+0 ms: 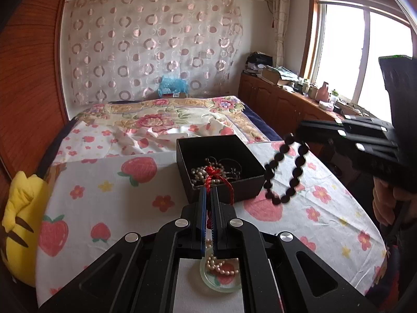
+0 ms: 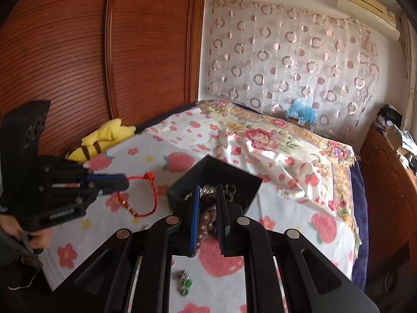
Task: Organize jewelry
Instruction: 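Place the bead bracelet into the box with right while left carries the red bracelet over it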
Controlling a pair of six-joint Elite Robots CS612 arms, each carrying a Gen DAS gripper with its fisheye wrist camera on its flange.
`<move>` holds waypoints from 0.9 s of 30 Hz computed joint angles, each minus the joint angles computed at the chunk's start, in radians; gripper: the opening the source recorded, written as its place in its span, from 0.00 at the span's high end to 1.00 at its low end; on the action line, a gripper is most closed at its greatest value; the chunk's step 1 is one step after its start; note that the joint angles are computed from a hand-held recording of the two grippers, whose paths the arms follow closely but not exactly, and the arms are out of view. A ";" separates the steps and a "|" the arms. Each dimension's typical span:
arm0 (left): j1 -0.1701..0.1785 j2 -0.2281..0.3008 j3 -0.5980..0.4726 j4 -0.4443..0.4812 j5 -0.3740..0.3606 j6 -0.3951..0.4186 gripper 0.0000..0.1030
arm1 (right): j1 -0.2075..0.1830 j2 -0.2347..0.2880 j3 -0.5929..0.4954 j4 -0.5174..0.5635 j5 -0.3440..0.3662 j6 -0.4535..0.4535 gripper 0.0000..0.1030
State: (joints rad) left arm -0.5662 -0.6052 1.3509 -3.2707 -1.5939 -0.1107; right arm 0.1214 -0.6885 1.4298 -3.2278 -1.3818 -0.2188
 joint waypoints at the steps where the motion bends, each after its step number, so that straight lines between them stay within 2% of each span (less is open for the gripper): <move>1: 0.000 0.001 -0.003 0.002 0.002 0.000 0.98 | -0.001 0.004 -0.009 0.004 -0.002 -0.002 0.87; 11: -0.001 0.019 -0.053 0.014 0.009 0.004 0.98 | -0.021 0.056 -0.129 0.073 0.024 0.058 0.87; 19: 0.002 0.065 -0.144 0.083 -0.001 0.028 0.98 | -0.029 0.112 -0.200 0.194 0.046 0.097 0.86; 27: 0.004 0.113 -0.252 0.170 -0.012 0.033 0.98 | -0.036 0.112 -0.170 0.191 0.045 0.120 0.86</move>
State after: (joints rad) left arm -0.5622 -0.4924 1.0984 -3.1008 -1.6062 -0.0774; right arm 0.0857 -0.5767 1.2595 -3.0364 -1.3370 -0.0988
